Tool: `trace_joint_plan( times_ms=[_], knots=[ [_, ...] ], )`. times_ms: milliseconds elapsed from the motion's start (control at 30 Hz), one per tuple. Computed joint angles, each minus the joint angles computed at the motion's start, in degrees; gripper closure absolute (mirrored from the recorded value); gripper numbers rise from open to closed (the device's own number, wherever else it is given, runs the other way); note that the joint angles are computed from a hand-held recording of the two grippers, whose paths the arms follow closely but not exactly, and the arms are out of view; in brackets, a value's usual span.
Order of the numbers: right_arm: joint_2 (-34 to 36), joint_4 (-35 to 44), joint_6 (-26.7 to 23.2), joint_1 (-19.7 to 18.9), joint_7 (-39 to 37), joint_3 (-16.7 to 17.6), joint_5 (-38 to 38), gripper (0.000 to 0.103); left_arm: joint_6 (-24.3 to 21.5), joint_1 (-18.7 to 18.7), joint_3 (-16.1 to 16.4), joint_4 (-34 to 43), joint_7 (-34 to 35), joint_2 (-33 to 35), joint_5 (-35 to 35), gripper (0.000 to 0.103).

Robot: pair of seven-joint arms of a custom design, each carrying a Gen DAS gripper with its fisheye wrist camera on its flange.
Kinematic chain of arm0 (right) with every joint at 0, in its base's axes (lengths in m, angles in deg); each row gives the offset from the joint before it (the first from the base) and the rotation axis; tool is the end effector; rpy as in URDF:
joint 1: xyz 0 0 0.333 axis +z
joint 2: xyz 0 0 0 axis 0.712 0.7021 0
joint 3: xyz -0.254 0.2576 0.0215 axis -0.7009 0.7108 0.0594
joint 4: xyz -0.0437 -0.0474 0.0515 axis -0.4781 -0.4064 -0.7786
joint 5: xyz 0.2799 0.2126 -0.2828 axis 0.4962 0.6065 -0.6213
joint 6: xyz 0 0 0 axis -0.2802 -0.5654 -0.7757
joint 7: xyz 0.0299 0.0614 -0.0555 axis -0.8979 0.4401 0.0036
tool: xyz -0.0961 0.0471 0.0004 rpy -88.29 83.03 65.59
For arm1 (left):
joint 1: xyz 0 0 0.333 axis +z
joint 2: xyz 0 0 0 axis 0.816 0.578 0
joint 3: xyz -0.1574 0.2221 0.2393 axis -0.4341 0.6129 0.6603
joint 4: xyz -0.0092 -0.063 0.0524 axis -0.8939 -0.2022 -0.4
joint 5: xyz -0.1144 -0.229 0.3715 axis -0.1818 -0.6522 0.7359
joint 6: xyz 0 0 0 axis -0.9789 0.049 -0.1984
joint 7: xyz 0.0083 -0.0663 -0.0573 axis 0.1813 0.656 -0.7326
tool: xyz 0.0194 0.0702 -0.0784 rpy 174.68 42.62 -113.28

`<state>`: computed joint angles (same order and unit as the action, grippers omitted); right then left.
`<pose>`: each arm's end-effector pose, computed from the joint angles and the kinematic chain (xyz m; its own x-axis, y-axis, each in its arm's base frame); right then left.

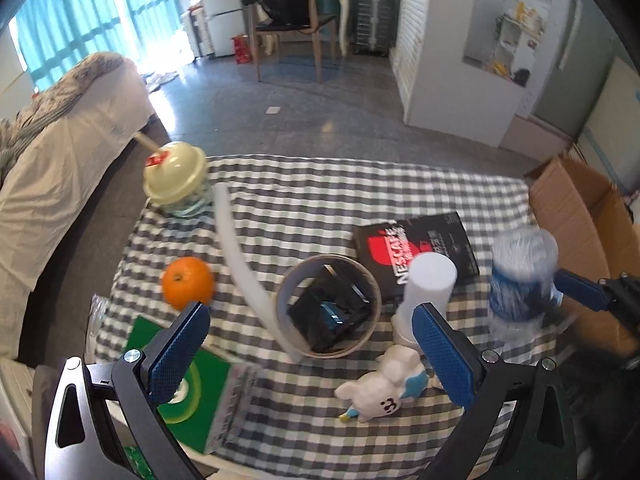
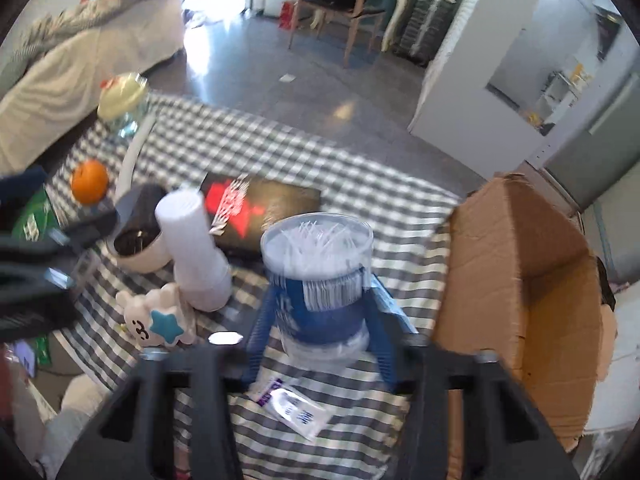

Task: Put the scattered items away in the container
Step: 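Grasp the clear floss-pick jar with the right tool while the left tool grasps the white cylindrical cup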

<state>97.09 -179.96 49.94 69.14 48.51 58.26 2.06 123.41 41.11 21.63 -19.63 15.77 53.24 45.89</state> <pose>0.6289 0.3588 0.5987 0.5116 -0.8420 0.1710 -0.7242 -0.5297 -0.4417 0.6290 -0.2569 0.5863 0.2969 -0.9533 -0.0552 -0.8373 -0.2321 -0.4949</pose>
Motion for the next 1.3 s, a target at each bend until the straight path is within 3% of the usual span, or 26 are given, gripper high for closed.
trace_joint_plan(
  times_ms=[33,133,333,400,467,667,733,767,833,900,933,1000,1167,1300],
  knots=[
    [-0.21,0.37,-0.46,-0.2,0.86,-0.3,0.04,0.1,0.66,-0.11,-0.16,0.26,0.64,0.56,-0.08,0.0],
    [-0.04,1.31,-2.01,-0.68,1.21,-0.63,-0.21,0.1,3.53,-0.89,-0.41,1.48,3.35,2.71,-0.38,0.0],
    [2.14,2.51,-5.17,-2.07,-1.34,-0.08,5.81,0.098,4.26,-3.35,0.44,4.11,5.63,5.94,3.19,0.0],
    [2.52,2.9,-4.48,-2.46,-1.69,0.01,7.68,0.07,4.43,-3.92,0.88,4.48,5.68,6.37,3.89,0.0],
    [3.09,3.51,-3.74,-1.64,0.71,-0.79,4.13,0.055,5.13,-4.19,1.47,4.5,4.52,6.56,4.97,0.0],
    [5.69,6.84,-5.48,-2.55,-0.72,-0.65,6.63,0.05,6.39,-3.78,1.82,5.18,6.7,7.97,2.73,0.0],
    [5.09,6.33,-4.77,-2.68,0.07,-0.87,6.59,0.042,6.24,-4.13,1.97,5.87,7.63,9.03,2.69,0.001],
    [4.53,5.74,-3.76,-2.75,0.75,-1.04,6.38,0.036,6.51,-4.2,1.97,6.1,8.47,9.51,2.26,0.007],
    [3.99,5.46,-2.57,-2.85,1.68,-1.31,5.61,0.033,5.92,-4.33,2.0,6.95,10.29,10.62,0.85,0.031],
    [3.78,5.49,-2.08,-2.98,1.92,-1.32,5.31,0.033,4.41,-5.79,2.82,7.93,9.77,11.61,3.5,0.037],
    [3.72,5.56,-1.95,-3.06,2.01,-1.35,5.19,0.033,4.15,-6.43,3.23,7.97,9.26,11.73,5.26,0.05],
    [3.97,5.8,-1.95,-3.25,1.63,-1.15,5.62,0.033,5.67,-6.48,3.39,7.17,9.08,11.25,6.13,0.062],
    [5.71,7.32,-3.39,-3.3,0.44,-0.67,6.87,0.033,10.1,-4.62,2.63,4.02,11.8,8.67,1.28,0.069],
    [7.49,8.96,-4.36,-2.81,-0.33,-0.46,7.14,0.033,11.71,-4.13,2.73,1.14,9.95,5.13,1.79,0.071]
  ],
)
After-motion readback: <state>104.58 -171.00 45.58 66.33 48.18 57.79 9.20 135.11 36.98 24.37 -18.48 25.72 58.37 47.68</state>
